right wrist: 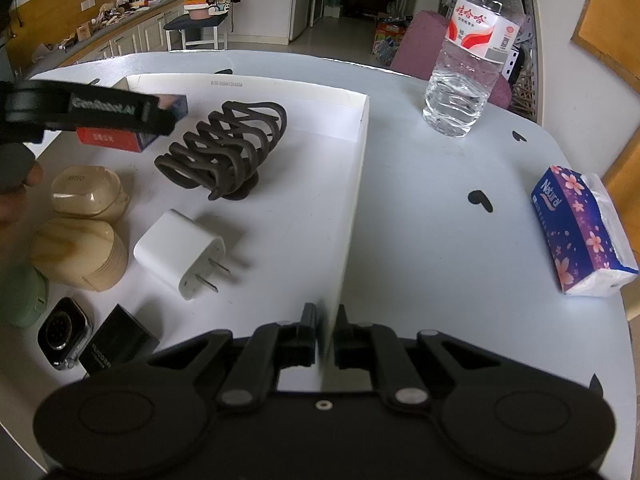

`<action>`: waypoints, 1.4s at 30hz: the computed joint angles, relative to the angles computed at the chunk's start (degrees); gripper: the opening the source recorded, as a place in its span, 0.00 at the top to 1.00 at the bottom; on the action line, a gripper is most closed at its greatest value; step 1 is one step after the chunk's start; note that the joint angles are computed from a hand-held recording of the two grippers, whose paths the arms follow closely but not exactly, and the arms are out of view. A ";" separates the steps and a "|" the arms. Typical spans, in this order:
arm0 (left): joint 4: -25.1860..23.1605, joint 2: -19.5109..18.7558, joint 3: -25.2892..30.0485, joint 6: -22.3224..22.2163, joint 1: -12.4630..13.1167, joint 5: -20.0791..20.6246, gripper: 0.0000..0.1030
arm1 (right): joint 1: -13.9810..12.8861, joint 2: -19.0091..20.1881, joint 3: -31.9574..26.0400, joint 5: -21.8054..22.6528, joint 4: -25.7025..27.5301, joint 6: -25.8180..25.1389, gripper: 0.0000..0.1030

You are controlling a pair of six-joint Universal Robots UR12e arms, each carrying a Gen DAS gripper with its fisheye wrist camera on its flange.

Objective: Organize rigid objects
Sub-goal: 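Carry the card box into the tray and open the left gripper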

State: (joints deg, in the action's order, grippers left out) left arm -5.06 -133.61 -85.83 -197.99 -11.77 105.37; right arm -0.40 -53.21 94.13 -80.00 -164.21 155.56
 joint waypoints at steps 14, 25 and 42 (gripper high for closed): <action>-5.79 -1.22 2.09 0.68 -0.05 0.95 0.13 | 0.04 0.01 0.01 -0.05 -0.04 0.01 0.92; -6.40 -1.38 2.59 -0.09 -0.15 1.51 0.06 | 0.02 0.01 0.02 -0.02 -0.04 0.00 0.92; 7.63 6.03 -8.07 3.47 -0.80 -3.72 0.02 | -0.06 0.04 -0.07 0.18 0.08 0.52 0.92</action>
State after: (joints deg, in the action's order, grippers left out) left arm 2.57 -127.57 -93.90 -194.52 -12.57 101.65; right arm -0.46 -53.17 94.06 -79.82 -164.13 156.08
